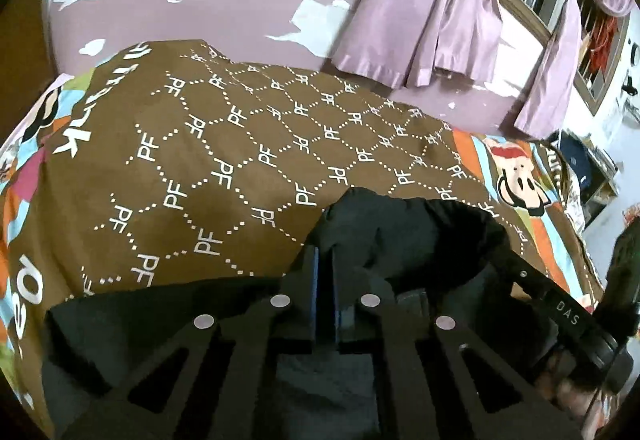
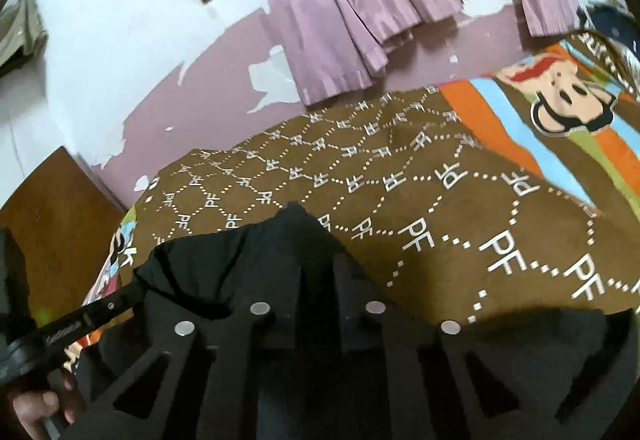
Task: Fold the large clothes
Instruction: 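Lift the hem with both tools and fold it toward the collar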
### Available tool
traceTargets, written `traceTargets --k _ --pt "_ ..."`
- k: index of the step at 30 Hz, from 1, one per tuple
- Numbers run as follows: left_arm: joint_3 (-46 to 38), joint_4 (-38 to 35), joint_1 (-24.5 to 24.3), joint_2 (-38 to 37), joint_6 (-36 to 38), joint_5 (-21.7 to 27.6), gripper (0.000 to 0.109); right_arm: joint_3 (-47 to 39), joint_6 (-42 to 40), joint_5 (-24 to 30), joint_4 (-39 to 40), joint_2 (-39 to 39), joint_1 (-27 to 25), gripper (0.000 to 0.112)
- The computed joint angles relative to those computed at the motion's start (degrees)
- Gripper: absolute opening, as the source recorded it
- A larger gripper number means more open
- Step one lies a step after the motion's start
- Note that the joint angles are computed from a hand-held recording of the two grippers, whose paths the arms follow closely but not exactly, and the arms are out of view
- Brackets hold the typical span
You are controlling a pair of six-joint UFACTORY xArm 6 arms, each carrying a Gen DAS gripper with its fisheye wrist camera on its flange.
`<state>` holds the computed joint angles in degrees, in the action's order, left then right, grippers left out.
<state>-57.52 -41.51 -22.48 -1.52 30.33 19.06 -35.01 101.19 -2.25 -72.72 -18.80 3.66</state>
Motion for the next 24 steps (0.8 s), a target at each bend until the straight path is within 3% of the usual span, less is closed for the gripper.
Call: traceTargets --k 5,7,14,18,21,24 --pt "3.63 1.25 0.57 -2.3 -4.2 -3.42 0.002 5.16 -3.18 3.69 0.53 -8.03 1.53 0.008" --pt "5.34 0.72 0.79 -3.97 -4.34 -4.12 0.002 8.87 -7.88 3.82 5.35 -12.58 2.13 0.008" --pt "16.36 -6.81 1.59 -17.27 4.41 -5.34 0.002 19.91 -22.52 8.84 20.73 -29.3 7.5 0.006" --pt "22.16 -5.58 1.2 -24.46 5.4 -5.2 0.001 24.47 -24.13 15.14 24.08 -37.57 12.3 0.006" --pt "27.58 -3.55 0.74 -30.41 7.12 -4.81 0.001 26.66 -24.64 18.28 24.76 -39.58 14.56 0.006" --pt "30.78 2.69 1.1 -30.95 4.75 -4.13 0.001 28.3 -26.2 16.61 28.38 -37.42 13.49 0.005"
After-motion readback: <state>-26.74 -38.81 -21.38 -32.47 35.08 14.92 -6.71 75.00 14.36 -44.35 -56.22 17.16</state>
